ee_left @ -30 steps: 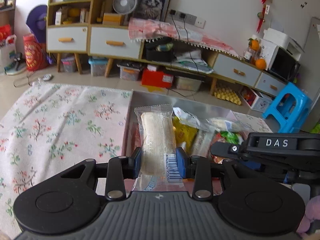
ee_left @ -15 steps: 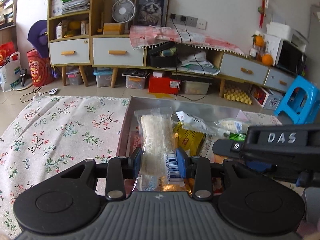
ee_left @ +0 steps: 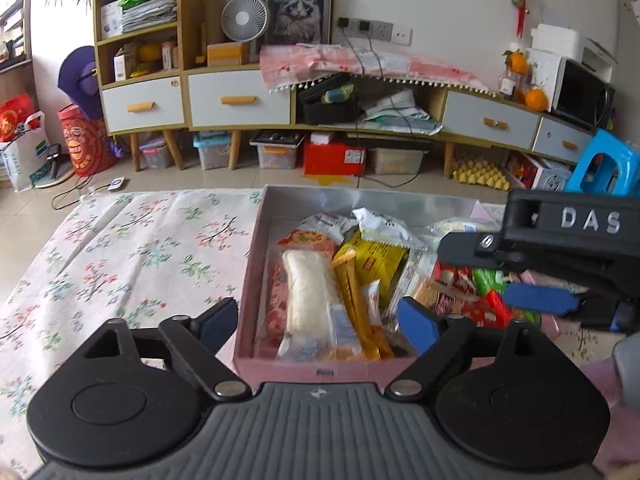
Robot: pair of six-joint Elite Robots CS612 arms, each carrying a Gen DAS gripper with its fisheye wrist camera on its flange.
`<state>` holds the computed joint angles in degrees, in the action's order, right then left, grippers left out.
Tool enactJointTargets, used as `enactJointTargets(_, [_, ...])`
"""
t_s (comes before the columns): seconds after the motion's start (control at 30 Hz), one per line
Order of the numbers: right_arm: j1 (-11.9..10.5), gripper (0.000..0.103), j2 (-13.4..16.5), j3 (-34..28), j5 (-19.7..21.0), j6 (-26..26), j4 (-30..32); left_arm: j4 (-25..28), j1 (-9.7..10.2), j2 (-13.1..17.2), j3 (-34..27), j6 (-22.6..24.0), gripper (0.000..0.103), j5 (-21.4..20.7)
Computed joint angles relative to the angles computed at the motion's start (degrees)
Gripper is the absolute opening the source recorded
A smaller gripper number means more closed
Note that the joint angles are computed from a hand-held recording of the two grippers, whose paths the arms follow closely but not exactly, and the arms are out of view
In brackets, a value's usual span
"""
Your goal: Organize snacks
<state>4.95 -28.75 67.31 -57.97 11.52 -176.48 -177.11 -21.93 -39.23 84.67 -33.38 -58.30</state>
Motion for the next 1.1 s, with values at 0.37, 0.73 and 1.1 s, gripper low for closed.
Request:
enactJointTargets(0.37, [-0.56, 0.098, -8.66, 10.45, -8.07, -11.69, 0.55, 8.90, -2.01, -6.40, 5.71, -5.86, 0.102, 3.67])
enactJointTargets(0.73, [-0.45, 0.103, -13.48, 20.23, -9.94, -17.40, -3.57, 14.48, -2.93, -10.14, 10.51, -12.55, 0.103, -0.15])
enactJointTargets(1.1, [-0.30, 0.103, -13.11, 21.29, -10.67, -21.00, 0.24, 14.85, -3.57, -10.25, 11.54, -12.51, 0.103, 0.33])
